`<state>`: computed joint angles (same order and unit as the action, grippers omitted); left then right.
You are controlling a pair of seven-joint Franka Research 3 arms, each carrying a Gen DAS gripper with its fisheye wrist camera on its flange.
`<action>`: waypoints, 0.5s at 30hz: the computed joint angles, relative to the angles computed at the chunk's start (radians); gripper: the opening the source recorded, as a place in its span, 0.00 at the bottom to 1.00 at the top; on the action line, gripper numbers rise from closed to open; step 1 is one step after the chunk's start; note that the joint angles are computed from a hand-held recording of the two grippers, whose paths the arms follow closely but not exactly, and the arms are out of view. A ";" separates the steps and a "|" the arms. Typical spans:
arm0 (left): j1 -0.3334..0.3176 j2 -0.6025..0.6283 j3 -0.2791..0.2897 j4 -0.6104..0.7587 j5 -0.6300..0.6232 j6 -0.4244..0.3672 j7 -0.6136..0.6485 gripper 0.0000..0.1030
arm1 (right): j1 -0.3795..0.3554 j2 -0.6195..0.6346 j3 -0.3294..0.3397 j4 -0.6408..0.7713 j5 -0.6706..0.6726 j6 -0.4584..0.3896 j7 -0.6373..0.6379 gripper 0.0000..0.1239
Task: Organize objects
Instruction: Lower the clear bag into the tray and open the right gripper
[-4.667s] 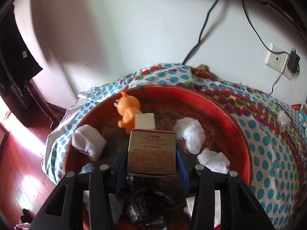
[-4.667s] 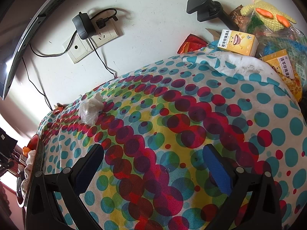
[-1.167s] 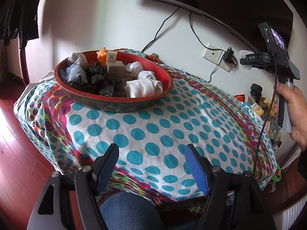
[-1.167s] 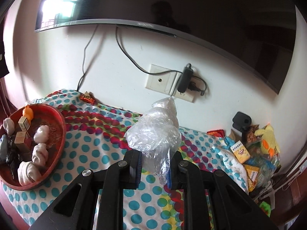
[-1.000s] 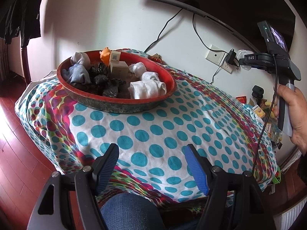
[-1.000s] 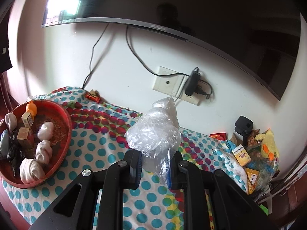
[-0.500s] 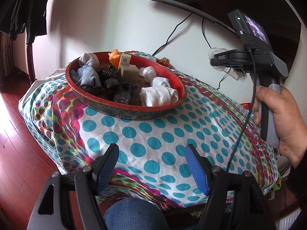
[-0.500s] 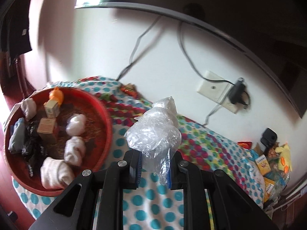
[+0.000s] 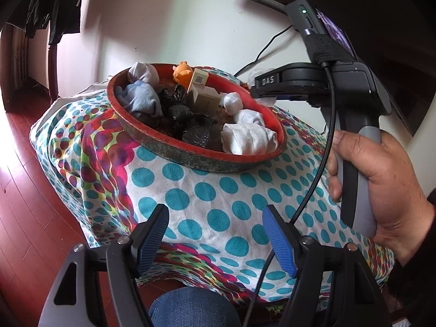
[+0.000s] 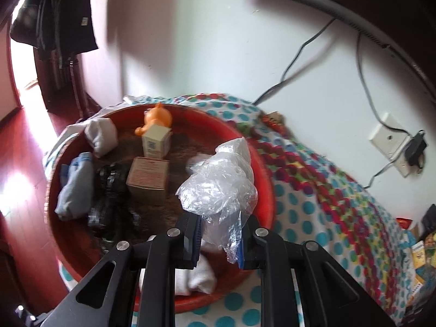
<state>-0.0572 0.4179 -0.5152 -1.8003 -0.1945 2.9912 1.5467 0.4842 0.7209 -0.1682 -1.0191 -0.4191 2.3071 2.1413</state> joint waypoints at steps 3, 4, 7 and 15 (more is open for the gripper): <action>-0.011 0.001 0.016 0.004 0.006 -0.005 -0.018 0.71 | -0.013 0.041 0.030 0.050 0.039 -0.015 -0.051 0.15; -0.014 0.000 0.021 0.004 0.009 -0.004 -0.024 0.71 | -0.018 0.045 0.042 0.048 0.058 -0.003 -0.066 0.15; -0.028 -0.006 0.041 0.000 0.025 0.002 -0.048 0.71 | -0.021 0.050 0.057 0.037 0.101 0.026 -0.102 0.15; -0.125 -0.025 0.169 -0.005 0.168 0.008 -0.190 0.71 | 0.000 0.112 0.046 0.112 0.146 -0.009 -0.161 0.16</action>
